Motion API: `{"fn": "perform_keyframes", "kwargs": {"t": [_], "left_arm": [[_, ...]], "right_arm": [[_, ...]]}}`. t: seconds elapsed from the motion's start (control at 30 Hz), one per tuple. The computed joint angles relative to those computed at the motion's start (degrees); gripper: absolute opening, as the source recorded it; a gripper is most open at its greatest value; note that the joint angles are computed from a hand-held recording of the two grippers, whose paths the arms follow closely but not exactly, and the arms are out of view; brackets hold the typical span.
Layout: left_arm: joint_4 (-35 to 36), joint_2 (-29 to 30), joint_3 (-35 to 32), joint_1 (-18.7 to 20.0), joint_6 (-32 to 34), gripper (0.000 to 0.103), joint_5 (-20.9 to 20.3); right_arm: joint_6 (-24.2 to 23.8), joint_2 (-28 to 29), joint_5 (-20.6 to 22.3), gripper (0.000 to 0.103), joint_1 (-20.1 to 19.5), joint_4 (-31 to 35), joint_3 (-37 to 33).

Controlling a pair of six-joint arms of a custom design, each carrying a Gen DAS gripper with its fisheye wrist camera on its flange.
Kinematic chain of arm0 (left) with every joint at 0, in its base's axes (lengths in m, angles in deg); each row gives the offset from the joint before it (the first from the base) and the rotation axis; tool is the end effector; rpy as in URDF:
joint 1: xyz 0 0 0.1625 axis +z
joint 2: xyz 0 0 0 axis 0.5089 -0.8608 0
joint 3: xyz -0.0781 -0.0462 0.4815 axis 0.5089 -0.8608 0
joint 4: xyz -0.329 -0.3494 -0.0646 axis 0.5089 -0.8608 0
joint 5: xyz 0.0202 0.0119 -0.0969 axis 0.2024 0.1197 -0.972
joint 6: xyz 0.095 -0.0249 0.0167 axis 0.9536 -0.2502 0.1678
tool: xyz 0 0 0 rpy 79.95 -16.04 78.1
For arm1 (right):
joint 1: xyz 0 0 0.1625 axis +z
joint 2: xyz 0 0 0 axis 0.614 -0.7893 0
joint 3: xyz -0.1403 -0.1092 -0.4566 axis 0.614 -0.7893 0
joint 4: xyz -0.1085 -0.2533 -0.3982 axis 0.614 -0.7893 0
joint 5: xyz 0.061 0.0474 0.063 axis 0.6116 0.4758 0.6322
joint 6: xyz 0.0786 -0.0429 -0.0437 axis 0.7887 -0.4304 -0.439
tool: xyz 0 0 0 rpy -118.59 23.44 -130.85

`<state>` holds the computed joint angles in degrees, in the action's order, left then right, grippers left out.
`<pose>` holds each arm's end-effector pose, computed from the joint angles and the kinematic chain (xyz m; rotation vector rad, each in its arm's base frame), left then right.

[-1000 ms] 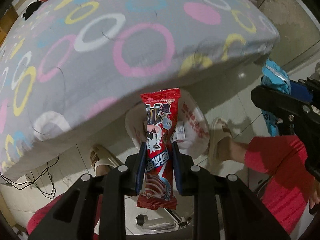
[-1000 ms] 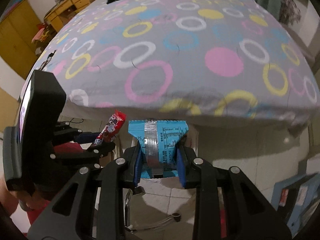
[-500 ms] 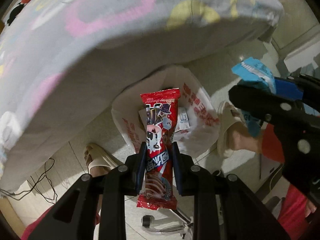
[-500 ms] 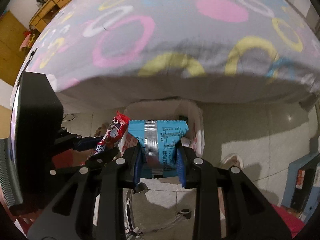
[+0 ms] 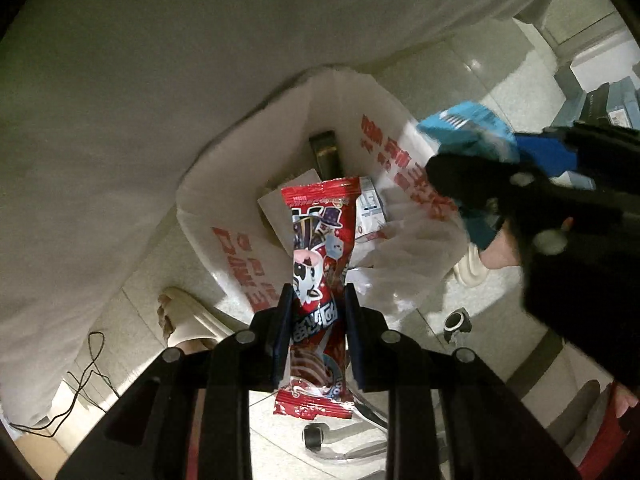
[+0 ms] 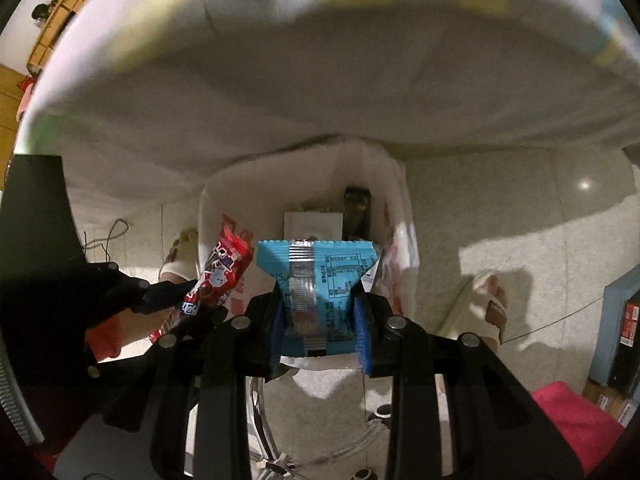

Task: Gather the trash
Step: 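Open both tools to drop the red and blue wrappers into the bag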

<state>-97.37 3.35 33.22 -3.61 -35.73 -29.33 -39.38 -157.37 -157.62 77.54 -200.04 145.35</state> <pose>-0.3361 -0.3500 0.1730 0.8188 2.2549 0.4223 0.2511 -0.3445 0.2179 -0.1039 -2.5662 0.2270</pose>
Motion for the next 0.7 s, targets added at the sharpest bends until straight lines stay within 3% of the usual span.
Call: {"fn": "perform_keyframes", "kwargs": {"t": [0.5, 0.53, 0.63, 0.7], "left_arm": [[-1.87, 3.2, 1.16, 3.67, -1.3, 0.025, -1.86], [-1.71, 3.47, 1.14, 3.83, -1.71, 0.027, -1.86], [-1.07, 4.5, 0.9, 4.32, -2.23, 0.05, -2.23], [-1.08, 4.53, 0.94, 4.31, -2.5, 0.056, -2.1]], "right_arm": [[-2.72, 3.84, 4.02, 0.029, -6.69, -6.12, 2.02], [-2.92, 3.85, 4.15, 0.029, -6.94, -6.53, 2.2], [-3.32, 3.88, 4.99, 0.036, -7.68, -7.44, 2.65], [-2.95, 3.86, 5.14, 0.046, -7.95, -7.42, 2.81]]}}
